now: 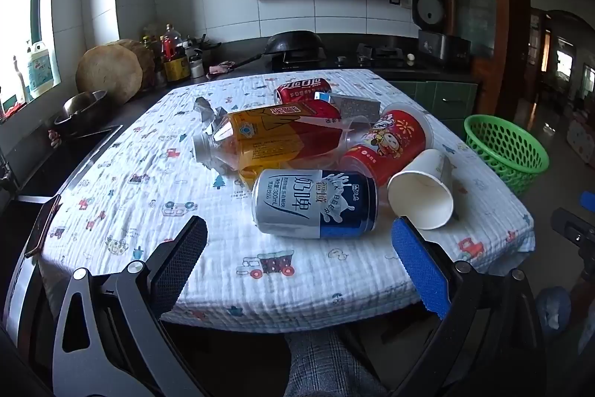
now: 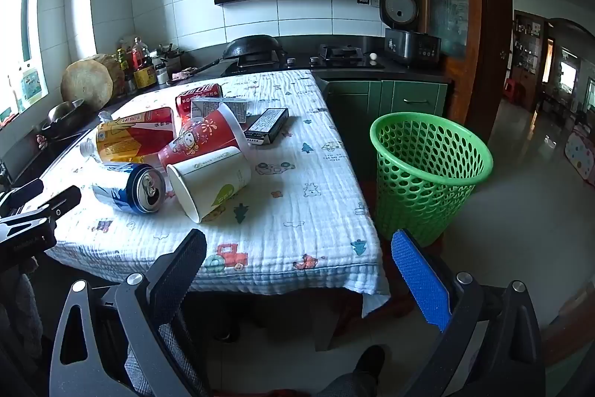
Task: Collect trash
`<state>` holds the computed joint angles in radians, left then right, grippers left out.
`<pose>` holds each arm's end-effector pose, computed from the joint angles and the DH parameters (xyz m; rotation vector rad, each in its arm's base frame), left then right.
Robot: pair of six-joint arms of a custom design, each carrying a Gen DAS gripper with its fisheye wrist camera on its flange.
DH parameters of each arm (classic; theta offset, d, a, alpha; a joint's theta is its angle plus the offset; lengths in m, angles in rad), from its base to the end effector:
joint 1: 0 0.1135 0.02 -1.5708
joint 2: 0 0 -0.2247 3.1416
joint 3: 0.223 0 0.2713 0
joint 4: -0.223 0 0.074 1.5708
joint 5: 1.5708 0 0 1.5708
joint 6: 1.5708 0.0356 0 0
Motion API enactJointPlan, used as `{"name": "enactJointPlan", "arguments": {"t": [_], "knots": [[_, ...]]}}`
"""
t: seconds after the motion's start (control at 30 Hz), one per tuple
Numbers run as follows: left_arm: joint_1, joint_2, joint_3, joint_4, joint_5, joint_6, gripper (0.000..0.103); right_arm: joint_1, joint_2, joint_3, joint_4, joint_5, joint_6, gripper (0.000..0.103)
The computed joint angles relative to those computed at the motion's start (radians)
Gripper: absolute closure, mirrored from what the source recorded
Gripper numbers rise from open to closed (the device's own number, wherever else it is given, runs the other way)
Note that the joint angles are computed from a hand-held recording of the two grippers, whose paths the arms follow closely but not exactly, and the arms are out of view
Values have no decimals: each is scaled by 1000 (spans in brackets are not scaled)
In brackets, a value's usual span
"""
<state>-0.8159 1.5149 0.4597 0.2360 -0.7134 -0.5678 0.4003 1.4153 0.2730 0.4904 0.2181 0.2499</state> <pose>0.1944 -0.1727 0.0635 -0.0473 2.1565 0.0752 0.2205 0.0849 0.0538 -0.0465 2.2068 0.1196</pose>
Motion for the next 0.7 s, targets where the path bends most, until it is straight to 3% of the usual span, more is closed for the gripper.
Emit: {"name": "enactJointPlan", "arguments": {"t": [0.7], "knots": [[-6, -11, 0, -20, -25, 7, 5, 1, 0, 0, 0, 2, 2, 6]]}}
